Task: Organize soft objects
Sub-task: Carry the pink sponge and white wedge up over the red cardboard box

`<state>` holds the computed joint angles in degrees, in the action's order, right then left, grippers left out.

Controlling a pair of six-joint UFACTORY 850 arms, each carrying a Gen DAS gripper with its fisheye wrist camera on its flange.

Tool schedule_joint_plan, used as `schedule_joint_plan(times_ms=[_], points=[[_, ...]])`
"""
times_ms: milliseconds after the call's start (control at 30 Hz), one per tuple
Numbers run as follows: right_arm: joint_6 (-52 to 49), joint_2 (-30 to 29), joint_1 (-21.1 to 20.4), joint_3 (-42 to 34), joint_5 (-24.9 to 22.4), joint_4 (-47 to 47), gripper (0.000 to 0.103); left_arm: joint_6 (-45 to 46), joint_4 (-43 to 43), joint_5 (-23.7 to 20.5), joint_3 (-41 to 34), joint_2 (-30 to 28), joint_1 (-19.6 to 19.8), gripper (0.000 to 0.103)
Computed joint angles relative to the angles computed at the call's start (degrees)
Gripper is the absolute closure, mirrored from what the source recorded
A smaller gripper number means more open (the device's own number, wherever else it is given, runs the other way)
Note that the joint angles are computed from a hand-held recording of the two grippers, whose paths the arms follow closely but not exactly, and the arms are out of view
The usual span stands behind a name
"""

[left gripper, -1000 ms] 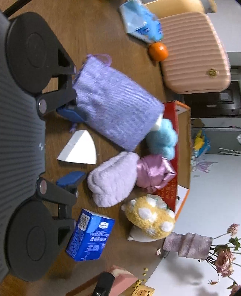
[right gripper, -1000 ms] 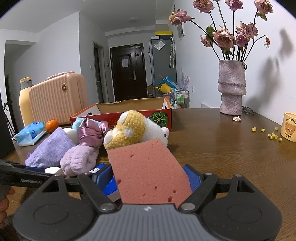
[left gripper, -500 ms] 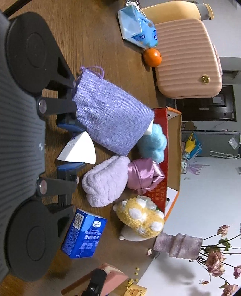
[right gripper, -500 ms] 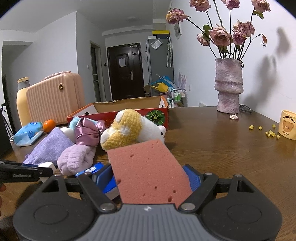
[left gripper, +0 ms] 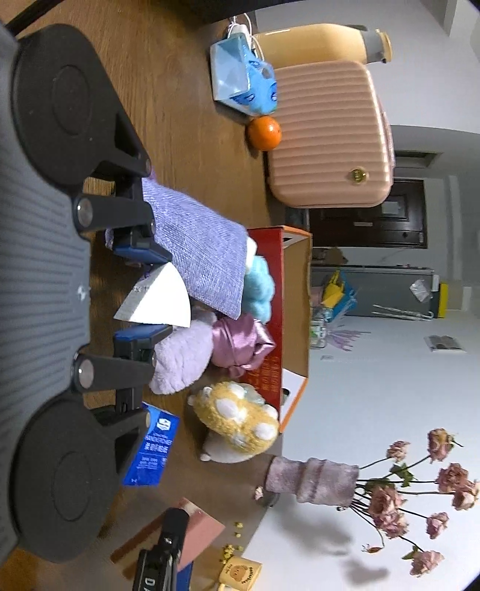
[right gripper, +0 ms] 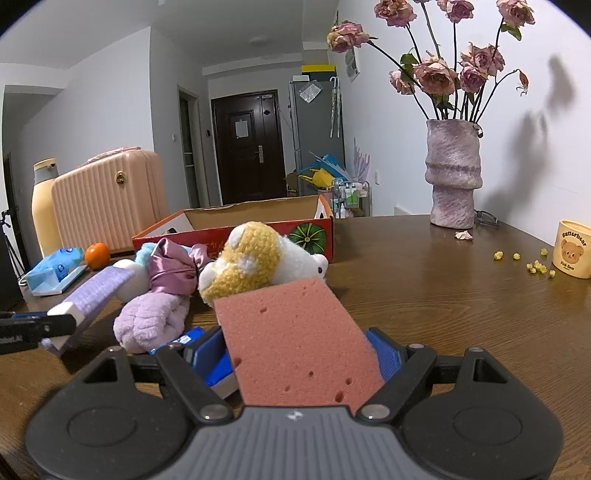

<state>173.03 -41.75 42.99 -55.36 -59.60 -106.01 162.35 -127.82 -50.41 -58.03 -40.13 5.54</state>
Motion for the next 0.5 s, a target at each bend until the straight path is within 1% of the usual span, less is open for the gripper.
schedule_joint_plan(times_ms=[67, 167, 233, 367, 433, 500], points=[[0.0, 0.0, 0.0, 0.0, 0.0, 0.0, 0.021, -0.2, 0.4, -0.4, 0.1, 0.1, 0.2, 0.068], [-0.2, 0.0, 0.0, 0.0, 0.0, 0.3, 0.021, -0.7, 1.2, 0.9, -0.2, -0.1, 0.0, 0.068], [-0.3, 0.0, 0.0, -0.1, 0.1, 0.5, 0.021, -2.3, 3.4, 2.7, -1.1, -0.5, -0.3, 0.068], [-0.7, -0.1, 0.0, -0.2, 0.3, 0.8, 0.021, -6.9, 9.7, 7.8, -3.5, -1.7, -1.4, 0.067], [-0.8, -0.1, 0.0, -0.2, 0.3, 0.8, 0.021, -7.9, 11.0, 10.2, -4.3, -2.2, -2.1, 0.066], [-0.8, -0.1, 0.0, -0.3, 0.3, 0.8, 0.021, -8.5, 11.5, 11.5, -4.7, -2.6, -2.4, 0.063]])
